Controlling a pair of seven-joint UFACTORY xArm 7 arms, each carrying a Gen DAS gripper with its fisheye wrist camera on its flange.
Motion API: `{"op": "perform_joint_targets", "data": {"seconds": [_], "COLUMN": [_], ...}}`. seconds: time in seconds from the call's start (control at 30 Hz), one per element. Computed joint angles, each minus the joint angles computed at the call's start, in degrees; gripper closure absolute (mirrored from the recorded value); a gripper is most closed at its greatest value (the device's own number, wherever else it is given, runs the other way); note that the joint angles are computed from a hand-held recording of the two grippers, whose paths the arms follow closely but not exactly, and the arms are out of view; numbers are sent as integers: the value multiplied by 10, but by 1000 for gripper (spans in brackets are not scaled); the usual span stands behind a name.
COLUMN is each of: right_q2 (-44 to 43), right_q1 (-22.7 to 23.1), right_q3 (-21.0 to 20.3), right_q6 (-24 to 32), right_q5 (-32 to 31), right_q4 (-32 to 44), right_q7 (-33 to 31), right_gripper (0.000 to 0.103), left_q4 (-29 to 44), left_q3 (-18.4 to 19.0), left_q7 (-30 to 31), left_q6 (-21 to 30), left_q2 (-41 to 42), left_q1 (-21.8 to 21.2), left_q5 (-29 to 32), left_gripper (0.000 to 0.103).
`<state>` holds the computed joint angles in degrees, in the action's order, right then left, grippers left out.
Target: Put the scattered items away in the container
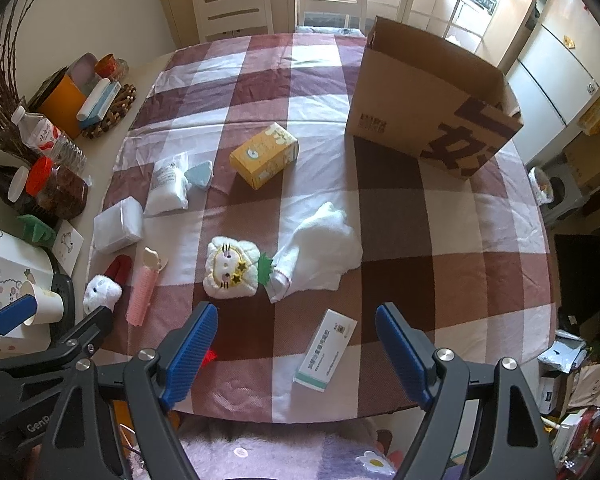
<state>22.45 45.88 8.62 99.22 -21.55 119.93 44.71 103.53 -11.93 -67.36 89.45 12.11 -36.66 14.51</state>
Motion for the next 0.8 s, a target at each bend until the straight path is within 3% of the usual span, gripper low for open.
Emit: {"op": "perform_joint_targets", "data": {"seconds": [0.37,0.6,0.8], "right_q2": [-52,-160,-235], "right_q1": [-25,-82,-137], "right_q3": [17,34,51], "right_q6": [-19,-63,-141], "right_q5": [31,82,123], "right_q4": [-94,-266,-400], "right_q7": [35,84,132], "right_gripper": [19,19,19], "left_q4": [-113,-293,-394], "left_q3": [-12,-26,-38], "left_q7": [-24,-63,-78], "left_q6": [-87,-179,-227], "left_q2": [-51,-156,-208], "left_q1": [13,47,74], "left_q5": [-38,-91,-100], "left_gripper": [0,0,1]}}
